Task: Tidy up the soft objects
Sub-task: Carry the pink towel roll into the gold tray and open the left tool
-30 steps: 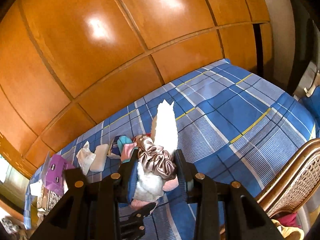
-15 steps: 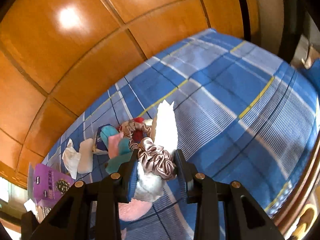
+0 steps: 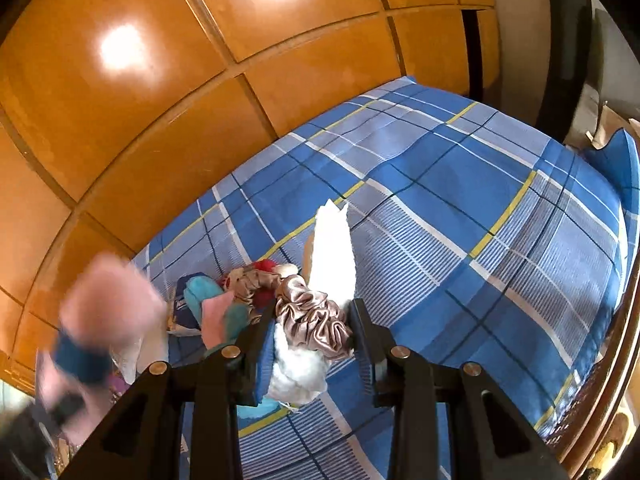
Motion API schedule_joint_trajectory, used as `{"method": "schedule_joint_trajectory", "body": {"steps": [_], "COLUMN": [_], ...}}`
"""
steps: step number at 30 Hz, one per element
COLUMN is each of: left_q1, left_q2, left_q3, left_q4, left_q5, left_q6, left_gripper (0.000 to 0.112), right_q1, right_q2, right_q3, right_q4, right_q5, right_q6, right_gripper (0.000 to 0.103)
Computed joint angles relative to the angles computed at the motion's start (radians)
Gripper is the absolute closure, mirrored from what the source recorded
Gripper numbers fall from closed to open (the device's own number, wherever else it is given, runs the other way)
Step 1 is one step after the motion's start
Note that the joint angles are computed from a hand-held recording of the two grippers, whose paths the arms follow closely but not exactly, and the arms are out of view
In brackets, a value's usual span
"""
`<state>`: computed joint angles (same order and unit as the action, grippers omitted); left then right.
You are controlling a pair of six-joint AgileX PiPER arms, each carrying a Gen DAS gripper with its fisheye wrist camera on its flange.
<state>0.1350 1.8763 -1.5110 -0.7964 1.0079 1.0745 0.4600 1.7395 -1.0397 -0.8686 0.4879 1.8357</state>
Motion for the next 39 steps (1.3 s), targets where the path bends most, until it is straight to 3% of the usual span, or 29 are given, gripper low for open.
{"method": "schedule_joint_trajectory", "body": {"steps": [6, 14, 24, 31, 39], "left_q1": [0.022, 0.288, 0.675, 0.838, 0.898], "left_q2": [0.203, 0.401, 0.433, 0.416, 0.553], "left_q3": [-0.475, -0.891, -0.738, -0.503, -0.633], "left_q4": [0.153, 0.183, 0.141, 0.129, 0.219], "left_q5": [0.081, 0.209, 0.154, 0.033, 0.016], "left_q6": [-0.331, -0.462, -0.361, -0.255, -0.375], "left_gripper": [0.085, 0.085, 0.085, 0.084, 0.083], "right_q1": [-0.003, 0.008, 0.028, 0.048, 0.072], "right_q2": [0.005, -0.003, 0.000, 0.014, 0.048], "right_q3": [-0.005, 0.000, -0.002, -0.025, -0.078], "right_q4": [0.004, -0.032, -0.068, -0.056, -0.013], "right_q5": [-0.009, -0.010, 0.012, 0.056, 0.123], "right_q6": [-0.010, 0.022, 0.041, 0.014, -0.067], "right_gripper": [0.069, 0.069, 0.069, 0.069, 0.069]}}
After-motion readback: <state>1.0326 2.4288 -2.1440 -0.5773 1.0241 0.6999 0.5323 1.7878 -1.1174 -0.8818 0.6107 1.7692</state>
